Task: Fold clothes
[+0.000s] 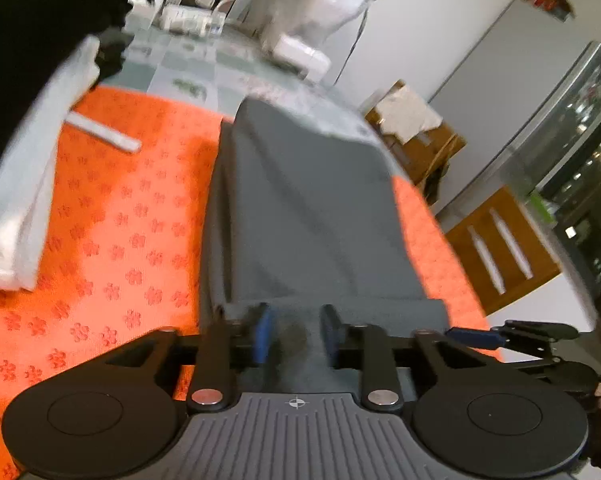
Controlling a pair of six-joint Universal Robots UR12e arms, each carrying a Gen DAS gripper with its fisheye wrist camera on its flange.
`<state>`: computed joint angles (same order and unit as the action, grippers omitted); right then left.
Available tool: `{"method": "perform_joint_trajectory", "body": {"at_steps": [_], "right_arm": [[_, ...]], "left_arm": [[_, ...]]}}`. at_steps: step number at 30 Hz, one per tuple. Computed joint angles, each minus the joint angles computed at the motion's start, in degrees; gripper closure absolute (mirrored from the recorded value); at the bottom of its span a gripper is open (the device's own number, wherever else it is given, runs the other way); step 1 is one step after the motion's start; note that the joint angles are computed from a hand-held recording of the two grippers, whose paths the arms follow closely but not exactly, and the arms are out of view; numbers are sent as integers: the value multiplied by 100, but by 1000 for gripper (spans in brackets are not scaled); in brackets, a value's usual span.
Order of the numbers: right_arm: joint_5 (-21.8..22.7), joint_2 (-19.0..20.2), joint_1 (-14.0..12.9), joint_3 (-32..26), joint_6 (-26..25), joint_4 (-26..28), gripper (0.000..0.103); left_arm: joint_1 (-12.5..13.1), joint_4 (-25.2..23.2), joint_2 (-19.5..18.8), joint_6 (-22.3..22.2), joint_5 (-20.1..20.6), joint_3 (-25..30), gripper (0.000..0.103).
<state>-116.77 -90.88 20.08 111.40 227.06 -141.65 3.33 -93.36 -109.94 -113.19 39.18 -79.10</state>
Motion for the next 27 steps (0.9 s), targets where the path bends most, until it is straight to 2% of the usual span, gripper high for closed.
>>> {"method": "perform_joint_trajectory", "body": {"at_steps": [2, 4, 5, 7, 11, 16, 19, 23, 24, 25, 26, 27], "right_arm": [[-43, -105, 46, 27, 20, -22, 46], [-96, -236, 120, 105, -51, -131, 31], [-130, -301, 174, 143, -68, -120, 29], [-199, -429, 285, 213, -99, -92, 18], [-145, -618, 475, 344, -132, 8, 15], [81, -616, 654, 402, -244, 195, 14], [74, -509, 731, 344, -439, 386, 14], [-42, -334, 780, 207, -924, 613, 17], [6, -304, 758, 164, -1033, 721, 21], [52, -274, 736, 120, -1140, 828, 29], [78, -265, 720, 100, -1154, 858, 33], [104, -256, 704, 79, -1168, 888, 42]], "left_arm": [[104, -95, 94, 301, -180, -62, 44], [211, -450, 150, 763, -226, -30, 40], [257, -645, 173, 987, -194, -7, 40], [365, -990, 230, 1510, -54, 6, 37], [527, -1363, 291, 2178, 386, -12, 32], [597, -1264, 357, 2611, 857, -167, 31], [596, -1384, 358, 2925, 1014, -176, 33], [572, -1121, 476, 3233, 1120, -392, 38], [575, -1002, 523, 3344, 1115, -480, 40], [566, -817, 568, 3403, 1121, -579, 45], [564, -633, 604, 3418, 1108, -673, 58], [582, -483, 633, 3458, 1010, -753, 68]]}}
